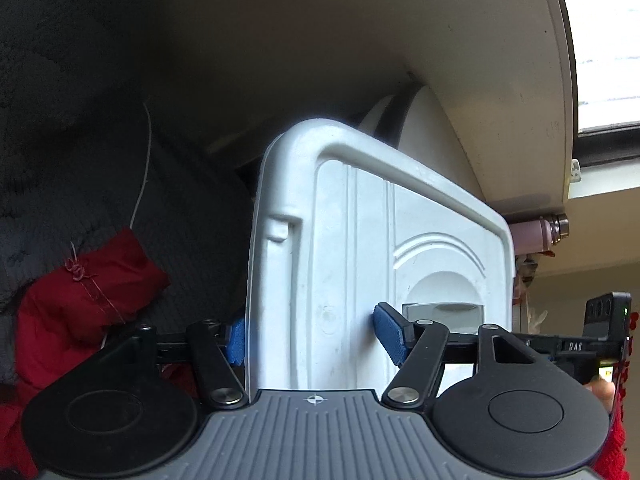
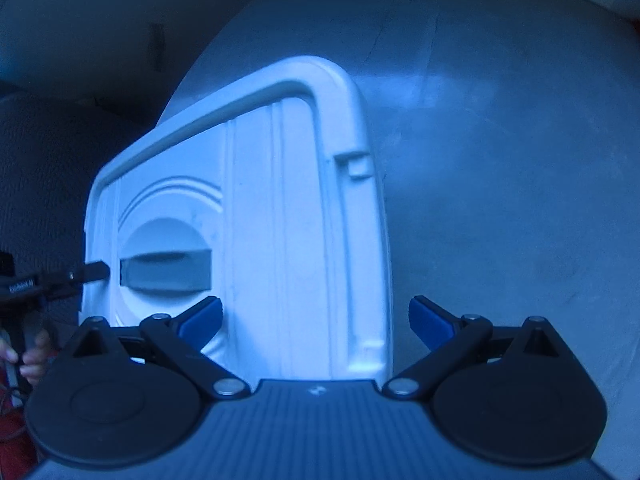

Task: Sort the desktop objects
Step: 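Close the right tool on the lid rim beside the left tool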

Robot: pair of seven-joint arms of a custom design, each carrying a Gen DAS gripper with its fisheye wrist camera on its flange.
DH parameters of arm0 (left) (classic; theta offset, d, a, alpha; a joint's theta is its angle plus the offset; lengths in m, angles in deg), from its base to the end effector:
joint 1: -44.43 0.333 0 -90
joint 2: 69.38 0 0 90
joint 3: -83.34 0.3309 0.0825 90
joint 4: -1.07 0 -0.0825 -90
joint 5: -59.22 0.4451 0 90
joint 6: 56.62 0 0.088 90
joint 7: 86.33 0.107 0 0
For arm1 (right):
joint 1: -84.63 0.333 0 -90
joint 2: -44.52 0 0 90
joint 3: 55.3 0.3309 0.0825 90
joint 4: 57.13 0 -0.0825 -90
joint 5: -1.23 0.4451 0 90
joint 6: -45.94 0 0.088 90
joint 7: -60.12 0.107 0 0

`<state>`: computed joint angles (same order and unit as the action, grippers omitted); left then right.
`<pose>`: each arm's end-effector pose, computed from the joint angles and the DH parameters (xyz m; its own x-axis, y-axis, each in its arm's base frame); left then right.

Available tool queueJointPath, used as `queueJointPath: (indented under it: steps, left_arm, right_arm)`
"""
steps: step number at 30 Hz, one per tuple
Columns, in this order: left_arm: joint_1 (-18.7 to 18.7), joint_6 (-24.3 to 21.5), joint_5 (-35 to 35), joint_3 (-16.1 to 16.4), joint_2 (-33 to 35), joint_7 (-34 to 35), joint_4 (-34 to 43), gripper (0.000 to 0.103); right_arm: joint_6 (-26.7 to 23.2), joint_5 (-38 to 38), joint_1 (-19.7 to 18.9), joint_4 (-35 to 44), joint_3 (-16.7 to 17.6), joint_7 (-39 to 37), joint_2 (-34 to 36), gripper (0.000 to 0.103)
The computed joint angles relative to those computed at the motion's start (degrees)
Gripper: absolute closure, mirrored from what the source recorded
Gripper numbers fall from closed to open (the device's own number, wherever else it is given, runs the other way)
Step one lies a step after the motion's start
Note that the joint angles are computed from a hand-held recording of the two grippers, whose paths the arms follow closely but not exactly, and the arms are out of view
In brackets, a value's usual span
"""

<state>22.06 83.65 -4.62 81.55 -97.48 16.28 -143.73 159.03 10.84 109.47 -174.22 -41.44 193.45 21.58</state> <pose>0.4333 -0.1954 0.4748 -0.0249 -0.6371 0.7704 -0.9589 -0.2028 -0.1987 0.3862 0.3478 0.6404 -0.0957 -0.9584 -0.2689 -0.9730 0.1471 -0.1779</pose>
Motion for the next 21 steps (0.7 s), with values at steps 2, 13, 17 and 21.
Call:
queueJointPath:
  steps: [2,13,17,21]
  left_arm:
    - [-0.3,0.6,-0.2,-0.4,0.7,0.2,0.5,0.036]
    - [-0.1,0.9,-0.2,-0.9,1.0,0.1,1.0,0.035]
    - [0.1,1.0,2.2,-1.3,1.2,-1.4,1.7,0.035]
    - [0.2,1.2,5.9,-1.8,1.2,-4.9,2.2,0.031]
  right_arm:
    - [1.5,1.2,0.2,-0.7,-0.4,-0.3,-0.2,0.002]
    - [3.1,3.9,0.5,-2.0,-1.7,-4.1,0.5,0.016]
    - [6.1,7.9,0.8,-5.0,-3.3,-8.1,-1.5,0.030]
    - [7.6,9.5,0.9,-6.8,-3.1,-10.3,-3.9,0.041]
